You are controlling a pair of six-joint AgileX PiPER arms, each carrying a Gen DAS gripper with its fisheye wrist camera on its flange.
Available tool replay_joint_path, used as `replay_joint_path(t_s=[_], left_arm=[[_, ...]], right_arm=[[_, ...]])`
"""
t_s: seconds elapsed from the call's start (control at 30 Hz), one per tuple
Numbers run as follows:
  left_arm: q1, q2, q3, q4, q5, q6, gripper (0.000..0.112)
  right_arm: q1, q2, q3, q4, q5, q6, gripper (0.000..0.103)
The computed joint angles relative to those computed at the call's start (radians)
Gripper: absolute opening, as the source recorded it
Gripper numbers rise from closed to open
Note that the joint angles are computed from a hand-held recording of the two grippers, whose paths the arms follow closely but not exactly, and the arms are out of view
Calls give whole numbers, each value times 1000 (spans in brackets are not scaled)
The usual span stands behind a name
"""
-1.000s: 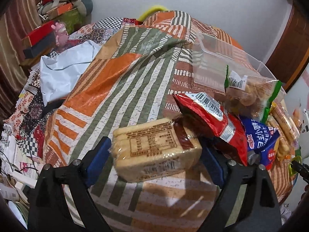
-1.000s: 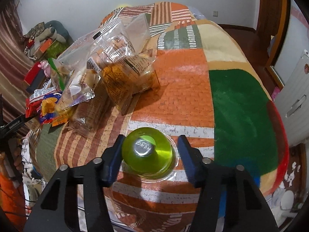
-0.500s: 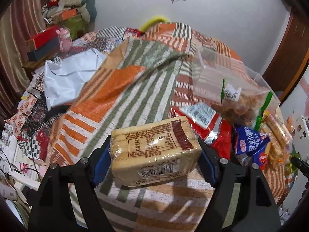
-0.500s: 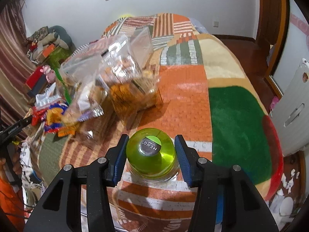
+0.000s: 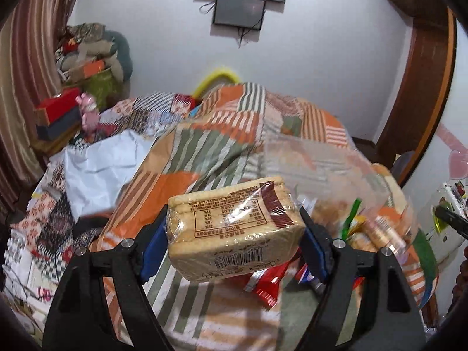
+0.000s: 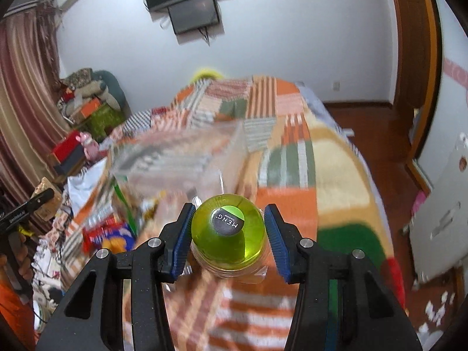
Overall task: Organize snacks
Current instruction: 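Lower bread loaf and green jar into the clear box and open both tools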
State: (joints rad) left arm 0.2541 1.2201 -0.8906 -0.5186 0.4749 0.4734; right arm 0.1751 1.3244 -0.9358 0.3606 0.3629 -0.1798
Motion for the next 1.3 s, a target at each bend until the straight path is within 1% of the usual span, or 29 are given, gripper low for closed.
replay_joint_path(t_s=[0.07, 0.17, 0.3, 0.37, 0.5, 0.53, 0.57, 0.7, 0.8, 0.9, 1.0, 1.13, 1.3], left_arm=[[-23, 8, -23, 5, -7, -14, 79], [-71, 37, -69, 20, -24, -41, 79], [-121, 95, -137, 23, -30, -66, 79], [-149, 124, -172, 53, -37, -101, 79], [-197, 192, -250, 109, -45, -162, 79], [-199, 199, -253, 102, -48, -154, 79], [-210, 213, -267, 116, -50, -167, 79], [-239, 290, -347, 165, -33, -207, 79], [-257, 359, -416, 208, -15, -239, 79], [-276, 425, -476, 250, 3, -268, 79], [-284, 493, -539, 249, 38, -262, 79], [-288, 598, -647, 245, 115, -262, 79], [-285, 703, -756, 234, 199, -251, 79]], right_arm=[[20, 1, -15, -42, -35, 35, 45], [28, 17, -44, -6, -66, -7, 45], [43, 57, -95, -8, -96, -18, 45], [35, 83, -122, 91, -94, -116, 45], [43, 146, -185, 155, -96, -184, 45], [41, 152, -190, 214, -91, -238, 45], [38, 164, -203, 252, -83, -271, 45], [38, 235, -280, 265, -47, -300, 45], [23, 274, -321, 306, -2, -343, 45], [14, 324, -376, 276, 53, -331, 45], [7, 386, -450, 224, 118, -302, 45], [5, 474, -565, 152, 218, -257, 45], [17, 553, -662, 75, 301, -216, 45]])
